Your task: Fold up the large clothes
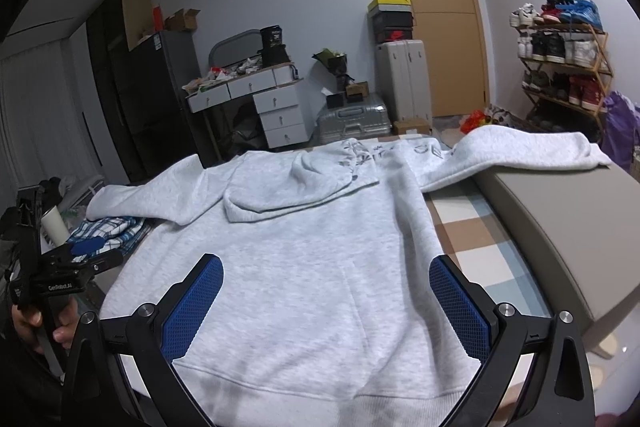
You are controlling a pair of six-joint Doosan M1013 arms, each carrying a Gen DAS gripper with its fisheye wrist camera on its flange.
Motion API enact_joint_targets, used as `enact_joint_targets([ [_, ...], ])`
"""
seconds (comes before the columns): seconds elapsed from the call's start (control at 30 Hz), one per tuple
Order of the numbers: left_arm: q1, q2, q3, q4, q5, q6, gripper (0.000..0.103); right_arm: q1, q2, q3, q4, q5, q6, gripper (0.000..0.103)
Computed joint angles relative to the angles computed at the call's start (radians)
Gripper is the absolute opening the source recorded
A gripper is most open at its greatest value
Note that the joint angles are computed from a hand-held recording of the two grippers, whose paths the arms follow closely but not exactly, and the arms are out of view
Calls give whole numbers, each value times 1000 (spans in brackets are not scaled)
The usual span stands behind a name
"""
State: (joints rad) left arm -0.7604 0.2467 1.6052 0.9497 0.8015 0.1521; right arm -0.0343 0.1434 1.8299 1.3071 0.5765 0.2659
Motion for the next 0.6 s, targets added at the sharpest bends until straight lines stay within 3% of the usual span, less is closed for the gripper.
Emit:
enact_joint_targets([
  [0.27,11,-10,15,14,-24,-30,102,4,14,-18,-48,-2,53,103],
  [0.6,31,-10,17,26,-33,-65,102,11,42,-76,-206,-78,229,103],
])
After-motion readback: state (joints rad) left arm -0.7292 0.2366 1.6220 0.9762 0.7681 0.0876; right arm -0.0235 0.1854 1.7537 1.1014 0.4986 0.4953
